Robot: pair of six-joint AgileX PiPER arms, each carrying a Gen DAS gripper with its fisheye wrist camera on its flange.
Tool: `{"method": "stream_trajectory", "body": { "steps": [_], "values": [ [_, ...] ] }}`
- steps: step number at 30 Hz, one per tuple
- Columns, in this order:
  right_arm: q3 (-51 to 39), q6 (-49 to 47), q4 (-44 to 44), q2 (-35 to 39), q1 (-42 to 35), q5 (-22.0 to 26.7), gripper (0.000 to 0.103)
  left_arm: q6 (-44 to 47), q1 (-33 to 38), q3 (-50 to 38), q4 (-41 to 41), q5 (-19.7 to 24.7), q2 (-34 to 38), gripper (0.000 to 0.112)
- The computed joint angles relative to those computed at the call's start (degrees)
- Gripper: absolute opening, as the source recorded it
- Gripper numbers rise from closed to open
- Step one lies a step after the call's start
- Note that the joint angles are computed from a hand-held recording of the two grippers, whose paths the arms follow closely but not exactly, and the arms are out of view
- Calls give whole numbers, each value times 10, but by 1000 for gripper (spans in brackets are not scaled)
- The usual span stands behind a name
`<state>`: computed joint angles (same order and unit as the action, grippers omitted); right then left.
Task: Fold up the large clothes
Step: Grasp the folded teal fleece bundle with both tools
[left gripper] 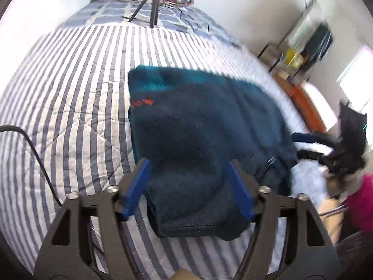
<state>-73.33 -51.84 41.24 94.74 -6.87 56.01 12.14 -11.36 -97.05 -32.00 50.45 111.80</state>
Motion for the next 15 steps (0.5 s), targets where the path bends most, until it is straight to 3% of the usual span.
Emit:
{"method": "stream_trajectory", "body": {
  "steps": [2,6,9,15],
  "values": [
    [-6,-32,16,-2,-18,1,92,17,34,-18,-49,24,9,74],
    [-50,-25,9,32,-43,25,96,3,87,-60,-126,61,51,79],
    [-85,-3,13,74,-62,49,98,-37,123,-105,-175,105,109,79],
    [-152,48,38,163,-89,108,98,-51,142,-149,-205,145,172,79]
  ]
}}
